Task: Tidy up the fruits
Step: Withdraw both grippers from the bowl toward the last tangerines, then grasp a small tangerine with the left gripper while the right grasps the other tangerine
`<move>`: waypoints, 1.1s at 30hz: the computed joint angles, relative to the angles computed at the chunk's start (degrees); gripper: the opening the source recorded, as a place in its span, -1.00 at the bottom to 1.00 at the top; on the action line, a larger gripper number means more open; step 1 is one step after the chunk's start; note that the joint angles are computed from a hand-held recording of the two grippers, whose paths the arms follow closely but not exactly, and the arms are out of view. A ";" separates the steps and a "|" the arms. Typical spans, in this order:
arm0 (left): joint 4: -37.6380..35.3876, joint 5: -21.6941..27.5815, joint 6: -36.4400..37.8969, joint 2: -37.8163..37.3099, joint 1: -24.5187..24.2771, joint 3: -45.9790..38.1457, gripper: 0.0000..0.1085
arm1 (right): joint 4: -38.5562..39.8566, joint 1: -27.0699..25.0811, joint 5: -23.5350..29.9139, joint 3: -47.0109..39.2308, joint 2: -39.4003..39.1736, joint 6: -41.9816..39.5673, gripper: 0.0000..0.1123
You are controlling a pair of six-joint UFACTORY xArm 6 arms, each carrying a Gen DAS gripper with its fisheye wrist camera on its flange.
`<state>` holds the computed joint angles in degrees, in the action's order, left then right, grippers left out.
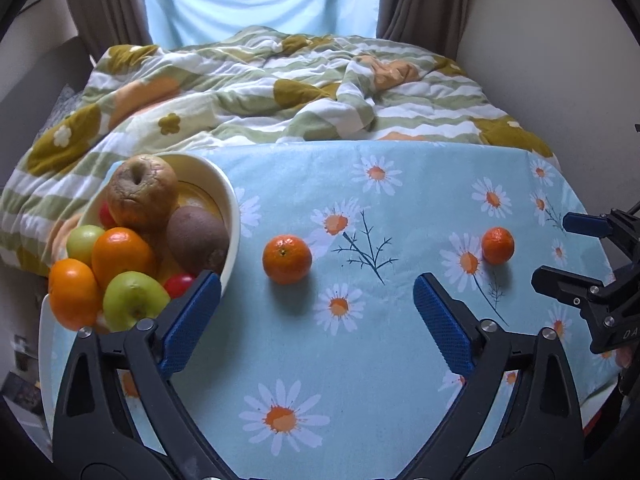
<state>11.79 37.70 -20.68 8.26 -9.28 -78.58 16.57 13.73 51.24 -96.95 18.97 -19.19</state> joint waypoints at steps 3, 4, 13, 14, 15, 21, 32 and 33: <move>2.08 0.53 -1.93 2.40 -0.45 -1.34 0.62 | 1.48 -0.08 -0.65 0.55 0.53 -1.61 0.83; 2.95 0.74 -2.93 3.01 -0.58 -1.64 0.60 | 1.98 -0.12 -0.88 0.75 0.65 -2.13 0.83; 6.63 3.90 -8.33 8.36 -0.29 -5.38 0.24 | 2.82 0.28 -2.73 1.90 2.07 -3.61 0.76; 7.59 4.22 -9.13 8.78 -0.25 -5.73 0.24 | 2.38 0.38 -3.07 2.02 2.25 -3.57 0.73; 7.65 4.23 -9.32 9.18 -0.06 -6.08 0.23 | 1.83 0.45 -3.23 1.99 2.49 -3.42 0.66; 7.69 3.81 -10.90 10.56 0.94 -7.26 0.04 | 0.75 0.50 -3.78 1.66 3.67 -3.51 0.43; 8.02 2.70 -10.76 9.68 1.30 -6.04 -0.19 | -0.72 1.05 -5.09 2.59 3.46 -3.13 0.18; 7.87 2.69 -10.58 9.49 1.22 -5.84 -0.19 | -0.67 1.07 -5.19 2.66 3.45 -3.15 0.16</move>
<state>19.66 40.38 -31.26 17.75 -8.06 -84.43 15.89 14.79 46.05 -94.30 22.43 -22.34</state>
